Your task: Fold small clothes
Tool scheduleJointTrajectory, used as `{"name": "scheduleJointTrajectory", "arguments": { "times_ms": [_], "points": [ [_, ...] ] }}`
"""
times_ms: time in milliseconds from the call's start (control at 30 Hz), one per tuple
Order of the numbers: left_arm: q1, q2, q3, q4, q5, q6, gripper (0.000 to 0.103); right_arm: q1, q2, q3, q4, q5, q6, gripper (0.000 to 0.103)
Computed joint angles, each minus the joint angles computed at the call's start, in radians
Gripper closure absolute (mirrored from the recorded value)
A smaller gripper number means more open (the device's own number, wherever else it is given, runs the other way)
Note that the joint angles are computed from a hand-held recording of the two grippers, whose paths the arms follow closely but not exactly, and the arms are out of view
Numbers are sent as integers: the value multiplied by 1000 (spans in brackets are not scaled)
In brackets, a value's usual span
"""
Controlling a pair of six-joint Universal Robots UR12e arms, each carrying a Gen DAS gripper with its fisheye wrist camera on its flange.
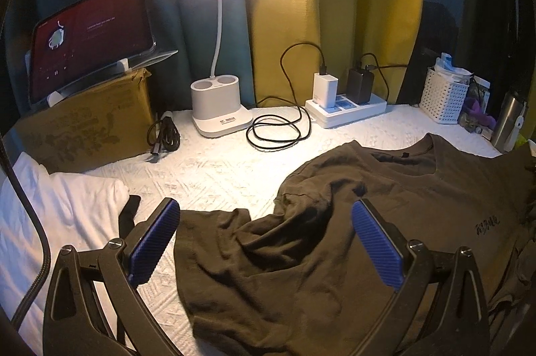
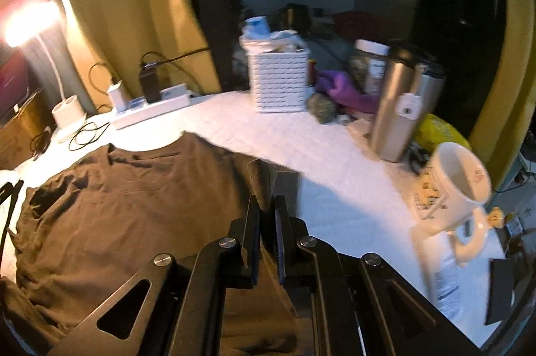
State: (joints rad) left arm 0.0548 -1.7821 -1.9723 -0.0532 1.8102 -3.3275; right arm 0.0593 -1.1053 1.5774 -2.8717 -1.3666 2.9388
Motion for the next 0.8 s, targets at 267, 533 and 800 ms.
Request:
{"name": "scheduleJointTrajectory", "arguments": {
  "times_ms": [267, 533, 800],
  "points": [
    [40, 15, -32, 0, -34, -18, 2, 62, 34, -39, 79, -8, -6, 96],
    [72, 28, -52, -23, -51, -40, 2, 90, 71, -79, 168, -28, 34, 96],
    [66, 25, -47, -73, 47, -22, 2, 99, 83, -80, 236, -25, 62, 95]
  ]
}}
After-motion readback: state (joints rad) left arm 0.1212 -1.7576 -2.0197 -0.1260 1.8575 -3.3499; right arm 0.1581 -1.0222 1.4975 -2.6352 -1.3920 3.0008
